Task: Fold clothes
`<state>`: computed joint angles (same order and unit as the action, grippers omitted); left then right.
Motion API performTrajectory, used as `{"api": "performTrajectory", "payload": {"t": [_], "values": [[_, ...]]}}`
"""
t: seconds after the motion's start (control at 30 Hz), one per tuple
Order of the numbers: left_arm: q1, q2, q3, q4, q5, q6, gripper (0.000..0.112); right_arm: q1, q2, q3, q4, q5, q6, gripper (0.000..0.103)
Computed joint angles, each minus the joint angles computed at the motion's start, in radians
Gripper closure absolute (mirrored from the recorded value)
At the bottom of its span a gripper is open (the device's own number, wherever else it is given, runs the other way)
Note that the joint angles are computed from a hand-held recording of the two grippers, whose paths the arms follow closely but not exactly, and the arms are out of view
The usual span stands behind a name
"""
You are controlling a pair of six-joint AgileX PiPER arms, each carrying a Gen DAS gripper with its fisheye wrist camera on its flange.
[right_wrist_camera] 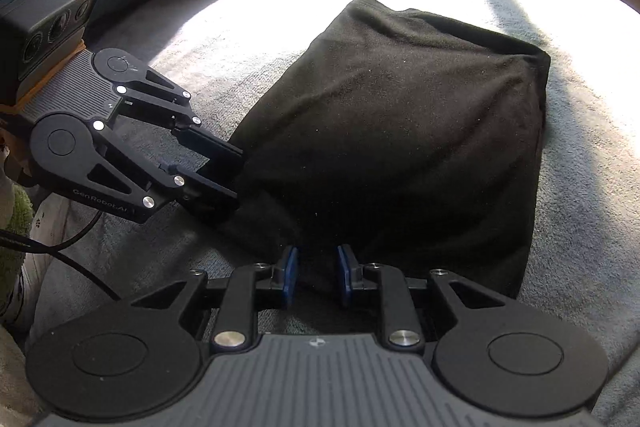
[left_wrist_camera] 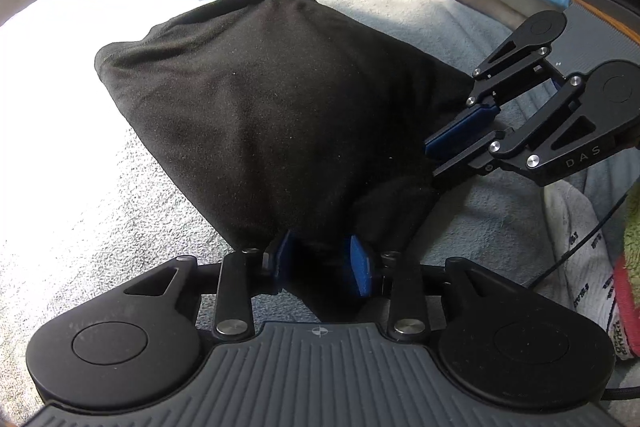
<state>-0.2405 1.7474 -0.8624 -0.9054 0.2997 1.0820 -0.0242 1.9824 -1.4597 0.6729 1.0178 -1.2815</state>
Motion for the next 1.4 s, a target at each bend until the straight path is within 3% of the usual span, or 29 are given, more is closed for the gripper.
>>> {"api": "performTrajectory", "payload": {"t": [0.1,0.23,0.37,0.43,0.6,0.73,0.9,1.0,1.07,1.2,1.3,1.4], "values": [[0.0,0.003,-0.001,-0.009,0.0,0.006,0.077,0.005,-0.019,-0.025,0.042,-0.027,-0.009,0.08],[0.003,0.003,0.0,-0.023,0.004,0.014,0.077,0.038,0.014,-0.082,0.111,-0.18,0.072,0.08],[0.013,0.003,-0.003,-0.031,0.019,0.003,0.076,0.08,0.118,-0.132,-0.002,-0.273,0.205,0.08],[0.022,-0.001,-0.015,0.002,0.038,-0.047,0.076,0.069,0.137,-0.116,0.02,-0.294,0.195,0.08],[0.091,-0.022,-0.048,-0.083,0.1,-0.032,0.076,0.032,0.142,-0.105,0.104,-0.268,0.192,0.08],[0.136,-0.009,-0.108,-0.157,0.146,0.002,0.075,0.041,0.138,-0.11,0.082,-0.271,0.195,0.08],[0.115,0.07,-0.2,-0.111,0.125,-0.028,0.074,0.044,0.141,-0.11,0.086,-0.273,0.195,0.08],[0.086,0.159,-0.263,0.027,0.104,-0.16,0.073,0.044,0.136,-0.098,0.095,-0.279,0.181,0.08],[0.076,0.181,-0.242,-0.02,0.064,-0.127,0.072,0.045,0.138,-0.109,0.082,-0.27,0.191,0.08],[0.074,0.171,-0.225,-0.075,0.061,-0.063,0.065,0.049,0.158,-0.225,0.024,-0.182,0.273,0.08],[0.077,0.178,-0.233,-0.088,0.069,-0.066,0.061,0.054,0.184,-0.31,0.045,-0.184,0.257,0.08],[0.081,0.181,-0.228,-0.135,0.071,-0.029,0.059,0.068,0.264,-0.427,-0.027,-0.201,0.353,0.08]]}}
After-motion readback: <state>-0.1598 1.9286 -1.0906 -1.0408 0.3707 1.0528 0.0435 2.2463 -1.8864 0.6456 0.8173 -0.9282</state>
